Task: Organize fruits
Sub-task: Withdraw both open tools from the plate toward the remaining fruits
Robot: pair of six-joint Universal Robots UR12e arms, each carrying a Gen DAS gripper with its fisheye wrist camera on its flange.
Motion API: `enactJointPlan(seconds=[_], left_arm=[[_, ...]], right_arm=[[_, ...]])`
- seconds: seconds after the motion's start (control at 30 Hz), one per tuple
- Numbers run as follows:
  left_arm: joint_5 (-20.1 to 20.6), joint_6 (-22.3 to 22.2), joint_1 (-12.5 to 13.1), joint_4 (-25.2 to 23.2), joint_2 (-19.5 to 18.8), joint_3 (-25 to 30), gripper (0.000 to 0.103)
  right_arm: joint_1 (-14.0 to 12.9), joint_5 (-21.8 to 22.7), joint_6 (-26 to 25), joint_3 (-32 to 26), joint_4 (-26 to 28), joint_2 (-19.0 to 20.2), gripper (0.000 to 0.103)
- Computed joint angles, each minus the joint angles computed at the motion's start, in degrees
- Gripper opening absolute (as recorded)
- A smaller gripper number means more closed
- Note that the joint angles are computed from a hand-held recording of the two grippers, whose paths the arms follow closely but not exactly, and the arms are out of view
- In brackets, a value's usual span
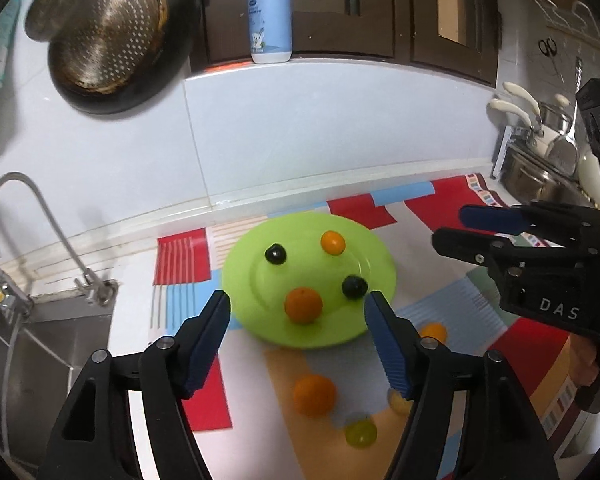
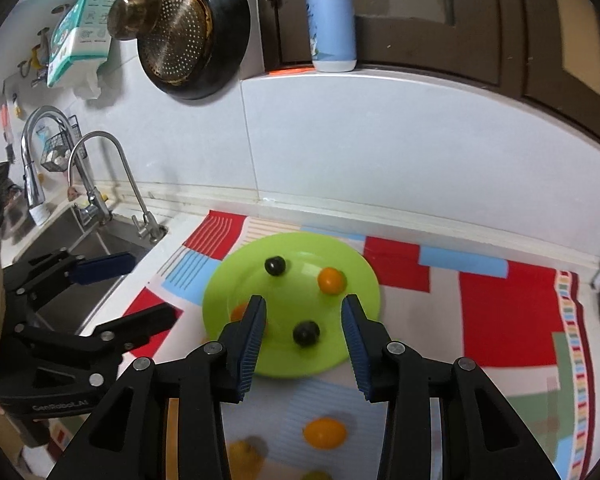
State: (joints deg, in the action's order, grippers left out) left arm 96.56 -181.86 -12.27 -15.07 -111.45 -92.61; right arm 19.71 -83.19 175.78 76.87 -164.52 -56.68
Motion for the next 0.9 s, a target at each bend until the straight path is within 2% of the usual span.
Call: enactJointPlan(seconds=[0.07,0.37,0.47,0.67,0.9], left_arm=[[1.18,0.26,-0.53,0.99,0.56,-1.18,0.072],[5.23,1.42,-2.36,3.96,1.59,-5.02,0.073],[4.53,1.64,-2.48,3.93,1.80,-5.85,0.073],[4.40,2.15,-2.87,5.12,1.78,-7.62,0.073],[5.04,3.97,-3.31,3.09,1.15,-7.85,0.073]], right_arm=[[0.21,-1.37,0.23,2.18,-1.21,-1.14,0.046],[1.05,-6.99,1.17,9.22,-5.92,-4.40,0.047],[1.29,-8.07,1.34,10.64,-6.98,-4.85,0.047],[1.46,-8.41,0.79,12.91,-6.51,-5.48,0.047],[1.59,-9.25,-0.57,13.83,-3.13,-5.73,0.047]])
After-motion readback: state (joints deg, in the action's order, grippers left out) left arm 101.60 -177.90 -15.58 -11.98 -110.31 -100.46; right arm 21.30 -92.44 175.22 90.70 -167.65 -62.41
